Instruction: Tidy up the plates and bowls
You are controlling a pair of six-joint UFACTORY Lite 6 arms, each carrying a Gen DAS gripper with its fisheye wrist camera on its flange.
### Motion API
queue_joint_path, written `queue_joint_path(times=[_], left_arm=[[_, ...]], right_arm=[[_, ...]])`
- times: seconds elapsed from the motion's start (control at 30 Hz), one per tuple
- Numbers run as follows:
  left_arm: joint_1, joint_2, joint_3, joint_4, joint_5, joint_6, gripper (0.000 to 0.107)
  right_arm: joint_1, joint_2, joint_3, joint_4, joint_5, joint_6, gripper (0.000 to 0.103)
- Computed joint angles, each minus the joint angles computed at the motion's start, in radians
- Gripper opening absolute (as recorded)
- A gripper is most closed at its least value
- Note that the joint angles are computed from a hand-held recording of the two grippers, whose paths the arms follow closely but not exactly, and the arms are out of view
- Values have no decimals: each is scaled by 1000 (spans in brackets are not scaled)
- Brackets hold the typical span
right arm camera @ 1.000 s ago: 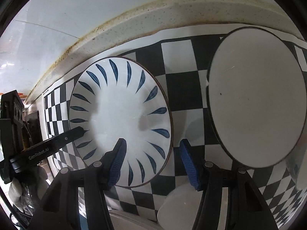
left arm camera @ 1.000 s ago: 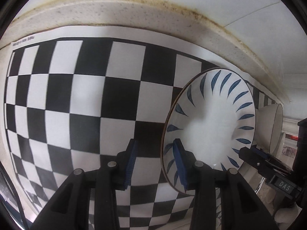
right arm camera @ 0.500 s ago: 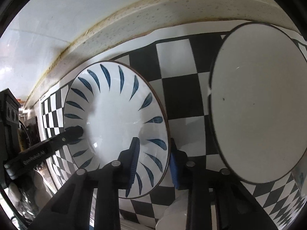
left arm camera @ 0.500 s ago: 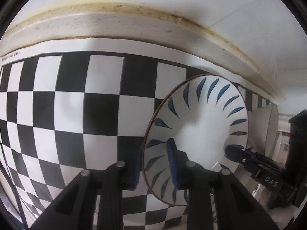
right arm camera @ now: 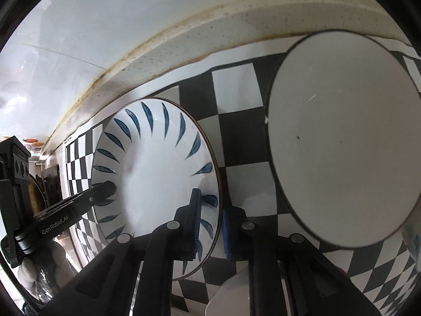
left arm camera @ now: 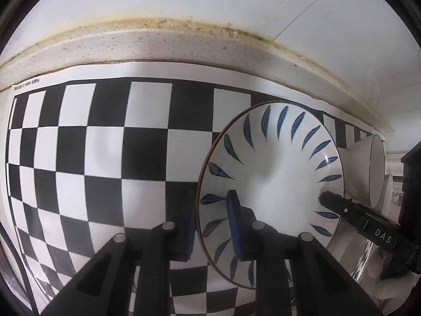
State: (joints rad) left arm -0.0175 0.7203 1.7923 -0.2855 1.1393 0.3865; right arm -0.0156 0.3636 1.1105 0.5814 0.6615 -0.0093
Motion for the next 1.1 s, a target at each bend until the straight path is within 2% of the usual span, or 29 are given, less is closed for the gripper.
queue_joint_path(times=[0.27, 0.43, 0.6, 0.87, 1.1], left_arm=[[11, -95, -57, -19, 0, 4, 19], [57, -164, -70, -43, 37, 34, 19], [80, -307, -157, -32, 62, 74, 19], [157, -544, -297, -66, 153, 157, 19], [224, -731, -429, -79, 218, 234, 19]], right_arm=[[20, -117, -49, 12, 22, 6, 14], [40, -243, -103, 12, 42, 28, 14], [78, -434, -193, -24, 76, 95, 14], [137, -766, -325, -91, 180, 239, 14], [292, -1033, -398, -224, 271, 492, 14]])
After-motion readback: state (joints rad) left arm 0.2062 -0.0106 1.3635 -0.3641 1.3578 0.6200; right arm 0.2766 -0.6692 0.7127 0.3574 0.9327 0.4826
